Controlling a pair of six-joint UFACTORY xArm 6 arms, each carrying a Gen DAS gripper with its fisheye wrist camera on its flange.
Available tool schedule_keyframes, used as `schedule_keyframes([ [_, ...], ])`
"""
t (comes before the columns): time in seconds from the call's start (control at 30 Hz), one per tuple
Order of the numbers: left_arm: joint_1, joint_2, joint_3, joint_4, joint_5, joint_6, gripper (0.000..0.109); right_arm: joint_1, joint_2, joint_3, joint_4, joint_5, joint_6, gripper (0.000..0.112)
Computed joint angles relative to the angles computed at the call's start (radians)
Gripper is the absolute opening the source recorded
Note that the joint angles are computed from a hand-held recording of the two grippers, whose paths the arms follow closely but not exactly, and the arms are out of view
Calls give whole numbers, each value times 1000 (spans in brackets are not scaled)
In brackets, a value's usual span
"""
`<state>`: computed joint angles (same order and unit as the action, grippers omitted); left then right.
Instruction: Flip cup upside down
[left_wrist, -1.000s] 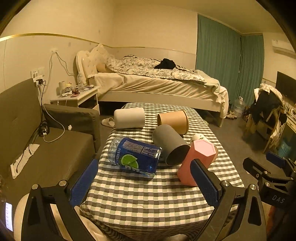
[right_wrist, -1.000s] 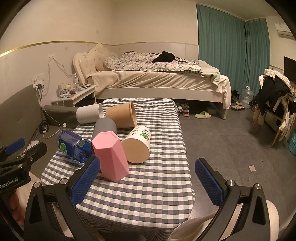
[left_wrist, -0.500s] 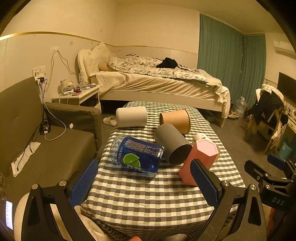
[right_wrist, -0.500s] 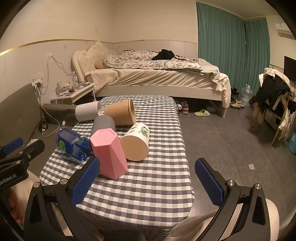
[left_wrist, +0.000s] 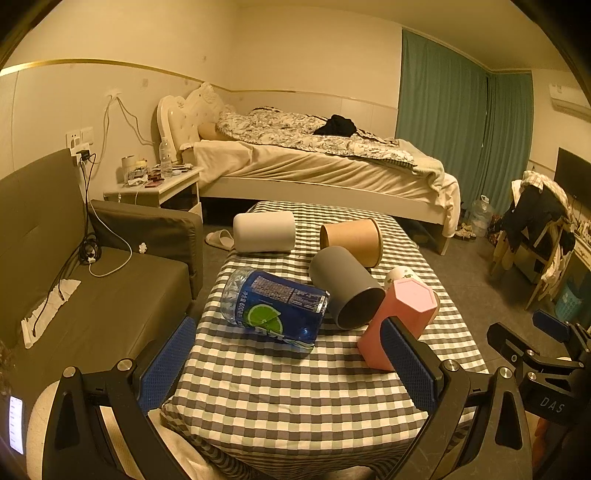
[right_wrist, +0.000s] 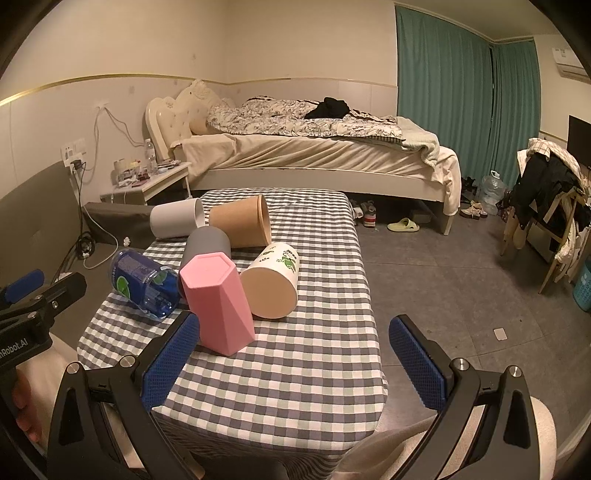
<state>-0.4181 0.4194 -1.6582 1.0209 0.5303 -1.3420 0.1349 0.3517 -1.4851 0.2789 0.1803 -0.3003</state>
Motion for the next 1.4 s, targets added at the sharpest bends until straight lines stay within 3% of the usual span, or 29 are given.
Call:
schedule_keyframes([
  [1.4, 4, -7, 9, -1, -2, -1, 103, 0, 1, 16, -9, -9, -1, 103],
])
